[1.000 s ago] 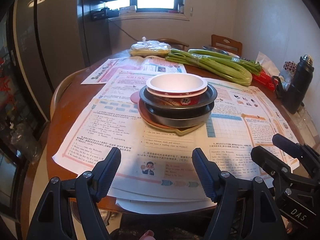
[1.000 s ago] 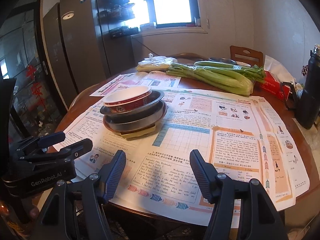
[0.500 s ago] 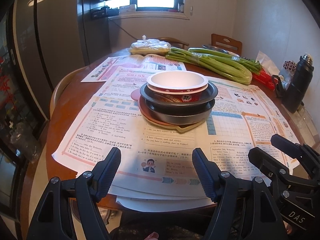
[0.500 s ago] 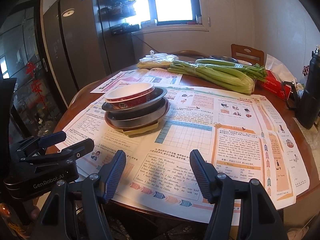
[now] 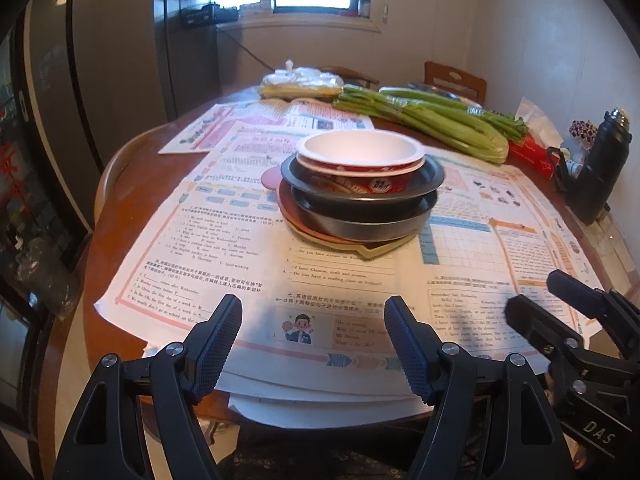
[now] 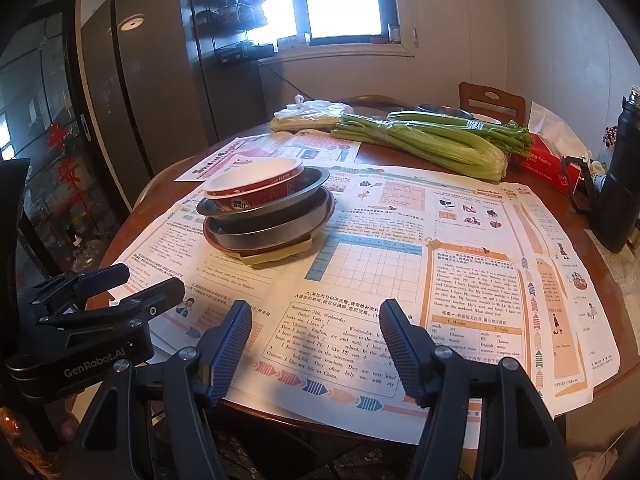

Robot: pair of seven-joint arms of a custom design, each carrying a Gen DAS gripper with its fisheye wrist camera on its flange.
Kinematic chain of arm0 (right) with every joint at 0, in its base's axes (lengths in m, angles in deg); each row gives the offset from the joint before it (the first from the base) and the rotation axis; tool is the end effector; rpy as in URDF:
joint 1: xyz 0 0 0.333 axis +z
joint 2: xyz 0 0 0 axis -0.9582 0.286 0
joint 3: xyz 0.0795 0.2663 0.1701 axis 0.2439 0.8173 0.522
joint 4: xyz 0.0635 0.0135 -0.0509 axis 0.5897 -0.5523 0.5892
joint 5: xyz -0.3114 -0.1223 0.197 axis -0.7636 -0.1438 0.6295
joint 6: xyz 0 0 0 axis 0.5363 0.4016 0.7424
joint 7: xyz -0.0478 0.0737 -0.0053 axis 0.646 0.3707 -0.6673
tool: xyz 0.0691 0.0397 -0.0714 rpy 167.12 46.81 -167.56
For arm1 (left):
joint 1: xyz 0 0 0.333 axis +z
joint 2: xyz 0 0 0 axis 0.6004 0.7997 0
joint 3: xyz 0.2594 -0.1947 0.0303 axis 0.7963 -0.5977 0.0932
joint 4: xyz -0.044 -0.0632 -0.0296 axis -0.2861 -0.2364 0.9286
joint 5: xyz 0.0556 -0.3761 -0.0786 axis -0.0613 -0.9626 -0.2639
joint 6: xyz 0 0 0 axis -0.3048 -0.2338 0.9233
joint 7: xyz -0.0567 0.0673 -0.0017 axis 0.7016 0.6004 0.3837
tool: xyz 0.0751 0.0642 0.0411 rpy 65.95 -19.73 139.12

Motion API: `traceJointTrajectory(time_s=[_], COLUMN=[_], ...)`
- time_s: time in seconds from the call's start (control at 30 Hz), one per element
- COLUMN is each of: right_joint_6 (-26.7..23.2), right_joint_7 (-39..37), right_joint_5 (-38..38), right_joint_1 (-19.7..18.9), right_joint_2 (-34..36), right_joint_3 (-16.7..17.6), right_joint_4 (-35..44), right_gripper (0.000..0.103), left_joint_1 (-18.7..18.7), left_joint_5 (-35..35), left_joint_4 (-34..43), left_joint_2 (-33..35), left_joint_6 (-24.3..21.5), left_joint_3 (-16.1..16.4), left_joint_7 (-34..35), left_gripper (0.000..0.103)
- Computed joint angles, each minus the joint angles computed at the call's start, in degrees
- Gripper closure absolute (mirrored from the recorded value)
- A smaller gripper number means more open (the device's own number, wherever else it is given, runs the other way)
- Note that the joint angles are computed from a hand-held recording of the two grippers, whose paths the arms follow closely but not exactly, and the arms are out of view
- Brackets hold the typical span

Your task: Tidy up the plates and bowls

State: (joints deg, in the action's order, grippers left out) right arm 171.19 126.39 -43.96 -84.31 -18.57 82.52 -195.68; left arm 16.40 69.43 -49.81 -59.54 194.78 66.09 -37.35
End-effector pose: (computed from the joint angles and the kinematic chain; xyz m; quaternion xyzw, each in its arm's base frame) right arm 0.6486 0.2329 0.3010 -0.7996 0.4309 -0.1501 0.3903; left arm 0.5822 -0.2738 0.2949 -0.7765 0.5166 -0.2236 0.2830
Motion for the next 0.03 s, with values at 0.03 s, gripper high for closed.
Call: traceJointTrajectory(time_s=[0.03], right_joint_6=[-0.63], right_joint_7=[0.13], right_joint_5=[-0.03], right_joint_1=[0.67], right_joint_2=[0.12], right_joint_3=[-0.85], right_joint_4=[0.67], right_gripper=[0.037], left_joint_1=[0.97], left_joint_5=[-1.43], left_joint_4=[0.10], left_joint_2=[0.12], left_joint_6=[0.58], left_joint_3=[-0.23], left_joint_7=[2.06], left_gripper=[0.028])
